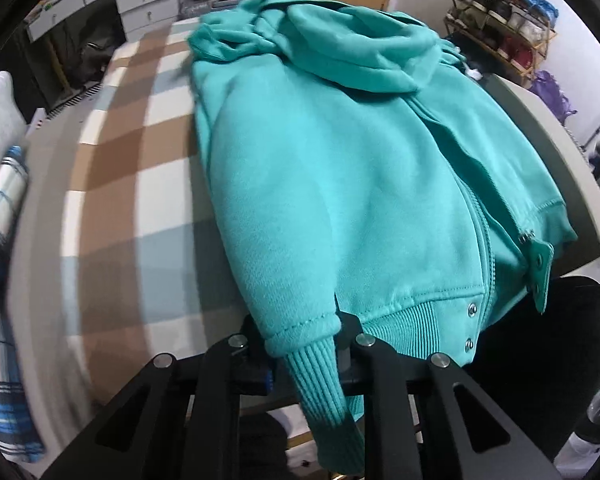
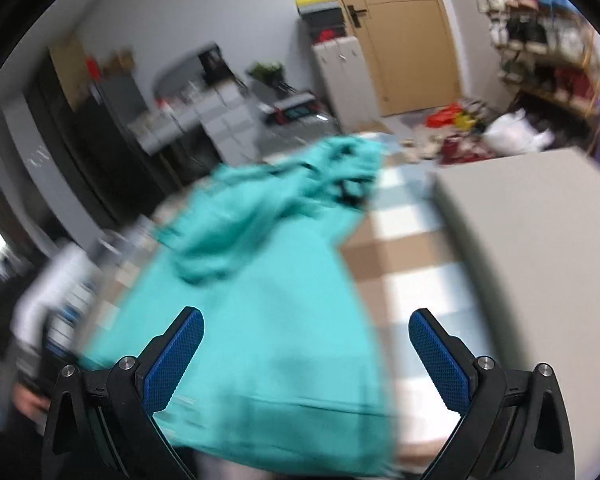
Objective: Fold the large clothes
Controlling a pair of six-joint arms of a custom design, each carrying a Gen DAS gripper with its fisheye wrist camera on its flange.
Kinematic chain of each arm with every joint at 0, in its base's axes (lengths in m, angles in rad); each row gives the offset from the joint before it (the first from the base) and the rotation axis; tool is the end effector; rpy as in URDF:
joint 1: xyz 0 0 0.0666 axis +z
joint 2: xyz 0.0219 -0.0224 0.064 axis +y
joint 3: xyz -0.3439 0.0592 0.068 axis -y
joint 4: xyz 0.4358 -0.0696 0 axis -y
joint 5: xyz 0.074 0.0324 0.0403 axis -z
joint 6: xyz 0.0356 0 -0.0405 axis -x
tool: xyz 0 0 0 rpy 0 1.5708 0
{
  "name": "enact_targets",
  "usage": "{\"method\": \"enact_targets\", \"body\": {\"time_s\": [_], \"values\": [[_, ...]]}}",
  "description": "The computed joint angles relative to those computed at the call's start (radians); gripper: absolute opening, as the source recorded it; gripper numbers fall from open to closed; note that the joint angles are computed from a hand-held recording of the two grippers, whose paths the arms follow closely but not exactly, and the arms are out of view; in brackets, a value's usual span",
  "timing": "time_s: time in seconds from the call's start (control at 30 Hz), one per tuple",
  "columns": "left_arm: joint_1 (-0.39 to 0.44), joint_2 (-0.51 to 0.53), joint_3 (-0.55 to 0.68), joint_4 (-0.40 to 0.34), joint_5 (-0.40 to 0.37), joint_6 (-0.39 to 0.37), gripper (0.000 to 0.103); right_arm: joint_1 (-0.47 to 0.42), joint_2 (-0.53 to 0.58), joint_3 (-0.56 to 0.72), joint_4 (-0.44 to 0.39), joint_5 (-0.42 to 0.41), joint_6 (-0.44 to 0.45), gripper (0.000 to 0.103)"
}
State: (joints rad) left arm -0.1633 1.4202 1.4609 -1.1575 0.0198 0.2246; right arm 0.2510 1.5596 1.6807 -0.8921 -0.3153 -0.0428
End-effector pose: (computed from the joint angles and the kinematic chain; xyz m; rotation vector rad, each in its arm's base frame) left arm 0.5137 -0.0858 0.4000 -0.0765 2.6950 -0.1462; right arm 0.5745 0.1583 0.4526 -0.4006 2.3169 0.5141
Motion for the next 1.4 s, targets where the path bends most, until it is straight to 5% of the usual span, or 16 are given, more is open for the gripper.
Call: {"method": "enact_targets", "body": {"time_s": [0.1,0.3,0.37,0.43,0.53,0.6,0.63,0.77,0.8,0.87,1.1,1.13,1.2,1.23,1.27,1.4], "values": [[0.02,-0.033,-0.029,0.029,0.017,0.022,0.016,-0.004,0.068,0.058,-0.175,0.064,0.05,0.103],[0.013,-0.025,-0.026,0.002,0.109,0.067,0.04,-0.032,0.167,0.073,-0.366,-0.167,0.047,0.103],[0.012,-0.02,-0.02,-0.008,0.141,0.066,0.054,-0.037,0.141,0.036,-0.306,-0.191,0.015,0.103],[0.012,-0.008,-0.014,-0.015,0.17,0.066,0.054,-0.042,0.159,0.047,-0.322,-0.25,0.01,0.098],[0.009,0.012,-0.008,-0.018,0.175,0.08,0.054,-0.032,0.184,0.076,-0.358,-0.278,0.022,0.08],[0.005,0.009,-0.016,-0.005,0.181,0.086,0.054,-0.02,0.2,0.108,-0.413,-0.308,0.051,0.048],[0.004,0.008,-0.014,-0.006,0.191,0.076,0.054,-0.019,0.199,0.113,-0.431,-0.351,0.06,0.044],[0.009,0.003,-0.012,0.007,0.22,0.066,0.054,-0.042,0.121,0.022,-0.283,-0.628,0.031,0.045],[0.015,0.003,-0.013,0.008,0.236,0.074,0.054,-0.045,0.105,-0.007,-0.229,-0.66,-0.004,0.06],[0.024,0.005,-0.015,0.009,0.257,0.082,0.054,-0.039,0.117,-0.003,-0.241,-0.611,-0.021,0.072],[0.026,0.017,-0.006,-0.012,0.259,0.076,0.054,-0.043,0.182,0.033,-0.312,-0.517,-0.059,0.071],[0.021,0.017,-0.005,-0.017,0.243,0.065,0.054,-0.039,0.187,0.043,-0.321,-0.513,-0.049,0.069],[0.016,0.006,-0.014,-0.01,0.222,0.061,0.054,-0.012,0.176,0.056,-0.344,-0.378,0.02,0.037],[0.013,0.004,-0.017,-0.004,0.216,0.062,0.048,-0.002,0.174,0.062,-0.346,-0.352,0.036,0.033],[0.013,-0.005,-0.025,0.001,0.196,0.063,0.03,0.003,0.167,0.059,-0.337,-0.355,0.039,0.025],[0.023,-0.026,-0.037,-0.005,0.19,0.092,0.008,-0.001,0.103,0.008,-0.248,-0.369,0.023,0.016]]}}
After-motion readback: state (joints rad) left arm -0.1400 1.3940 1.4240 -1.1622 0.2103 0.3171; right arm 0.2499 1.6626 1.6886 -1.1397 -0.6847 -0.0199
